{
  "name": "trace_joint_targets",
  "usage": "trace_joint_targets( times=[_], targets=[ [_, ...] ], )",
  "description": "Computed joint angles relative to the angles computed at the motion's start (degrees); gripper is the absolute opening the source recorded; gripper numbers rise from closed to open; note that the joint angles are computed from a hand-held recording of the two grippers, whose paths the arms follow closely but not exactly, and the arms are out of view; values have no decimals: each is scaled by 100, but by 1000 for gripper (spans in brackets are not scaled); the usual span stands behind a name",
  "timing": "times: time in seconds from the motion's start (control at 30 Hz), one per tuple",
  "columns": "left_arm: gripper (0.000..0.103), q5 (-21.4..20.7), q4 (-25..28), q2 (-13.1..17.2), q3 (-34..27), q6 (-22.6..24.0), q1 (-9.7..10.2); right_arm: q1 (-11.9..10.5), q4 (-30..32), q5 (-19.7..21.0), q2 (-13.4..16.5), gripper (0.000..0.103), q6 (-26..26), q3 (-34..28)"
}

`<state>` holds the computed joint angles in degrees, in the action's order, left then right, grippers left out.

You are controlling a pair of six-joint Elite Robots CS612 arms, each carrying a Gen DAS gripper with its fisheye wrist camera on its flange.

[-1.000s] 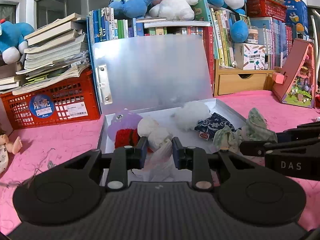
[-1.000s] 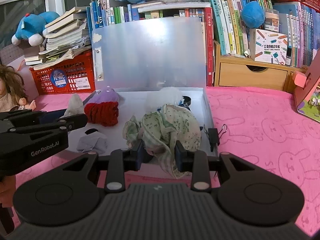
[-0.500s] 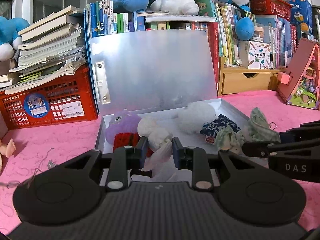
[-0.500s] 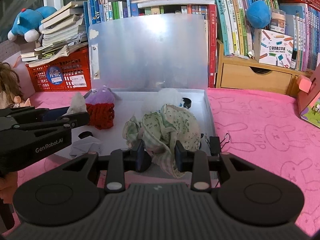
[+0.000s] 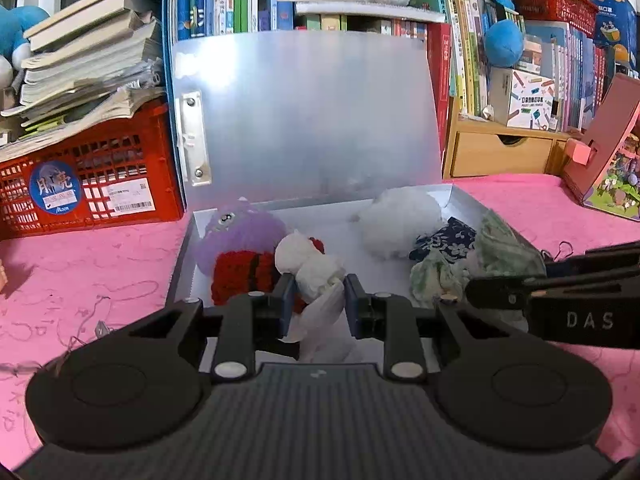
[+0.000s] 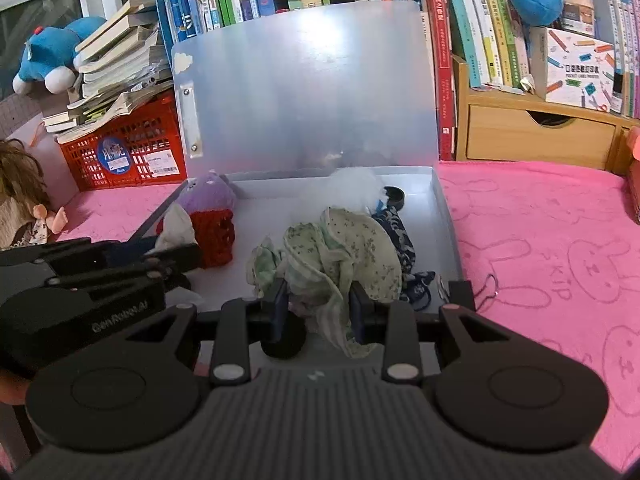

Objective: Organize objects
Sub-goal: 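Carry the white cloth and green floral cloth with both tools toward the white box, then lower both cloths into the box and open both tools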

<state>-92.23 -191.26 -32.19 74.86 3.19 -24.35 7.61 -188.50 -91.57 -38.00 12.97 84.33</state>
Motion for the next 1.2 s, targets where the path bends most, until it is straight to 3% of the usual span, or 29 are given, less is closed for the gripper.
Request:
trace_joint_targets(
  times=[0.37, 0.6, 0.7, 0.9, 1.2],
  targets=[
    [31, 37, 380, 229, -493, 218, 38, 10, 3, -114, 196, 33, 100, -385],
    [31, 133, 612, 407, -828, -8, -22, 26, 270, -299, 352, 33, 47, -707],
    [31, 132, 768, 419, -840, 47, -38, -31, 358, -128, 344, 33, 327, -658],
    [31, 150, 836, 428, -816, 114, -42, -82, 413, 185, 307, 33, 408, -560],
    [31, 187, 846, 427, -807, 146, -45, -91, 518, 253, 357, 35, 491, -562]
  ],
)
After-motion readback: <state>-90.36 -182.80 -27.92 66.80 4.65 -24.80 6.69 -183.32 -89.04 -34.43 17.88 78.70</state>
